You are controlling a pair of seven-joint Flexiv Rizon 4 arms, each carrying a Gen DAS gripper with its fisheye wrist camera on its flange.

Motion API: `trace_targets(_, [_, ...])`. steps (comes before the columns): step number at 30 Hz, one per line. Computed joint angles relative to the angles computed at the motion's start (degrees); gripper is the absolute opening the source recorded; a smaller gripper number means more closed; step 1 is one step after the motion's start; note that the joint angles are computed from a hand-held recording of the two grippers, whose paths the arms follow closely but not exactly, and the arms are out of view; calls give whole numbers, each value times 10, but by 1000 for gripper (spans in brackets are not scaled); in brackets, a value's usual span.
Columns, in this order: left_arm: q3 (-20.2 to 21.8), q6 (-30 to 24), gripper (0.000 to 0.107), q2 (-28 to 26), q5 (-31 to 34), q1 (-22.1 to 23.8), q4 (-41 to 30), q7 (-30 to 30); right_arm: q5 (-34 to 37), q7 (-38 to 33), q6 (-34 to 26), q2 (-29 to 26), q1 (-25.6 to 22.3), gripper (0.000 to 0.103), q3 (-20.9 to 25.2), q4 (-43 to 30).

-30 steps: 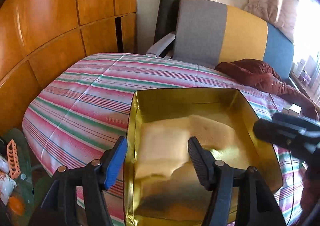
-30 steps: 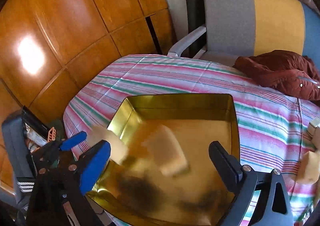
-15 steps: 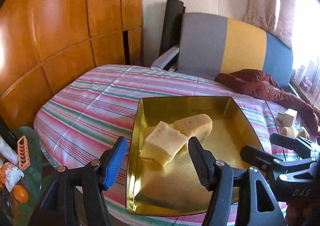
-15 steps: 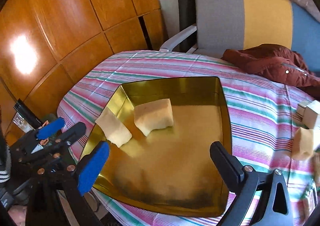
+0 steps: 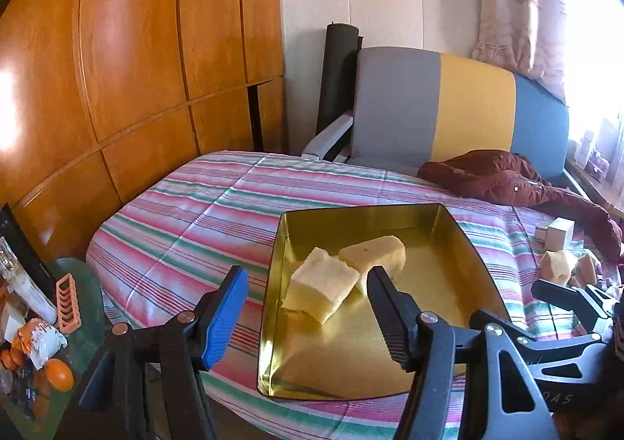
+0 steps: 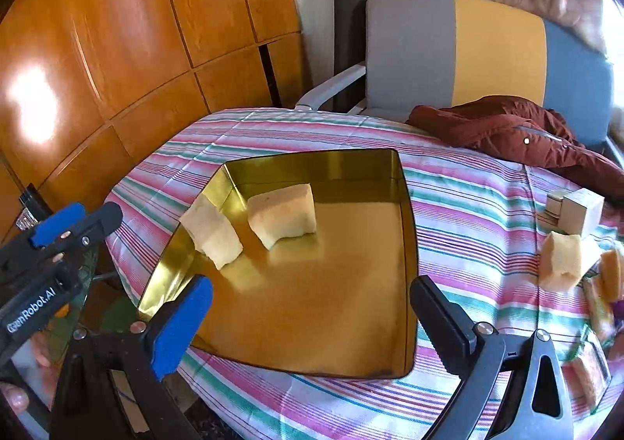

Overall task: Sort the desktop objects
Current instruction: 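Carry the yellow sponge to the gold tray and open the left gripper, then move the right tool back over the pile toward the cracker packet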

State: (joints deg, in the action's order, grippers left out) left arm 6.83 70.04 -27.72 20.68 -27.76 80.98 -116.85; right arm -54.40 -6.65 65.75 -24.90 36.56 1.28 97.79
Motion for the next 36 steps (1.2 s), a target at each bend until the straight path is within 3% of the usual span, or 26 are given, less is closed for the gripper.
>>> trace_targets(14, [-11,-1,64,6,7,-10,0,22,-72,95,2,47,-23,101,4,62])
trace_targets(36, [-36,-22,64,-20,-14,-29,-35,105,-100,199,-39,156,-126,101,52,208])
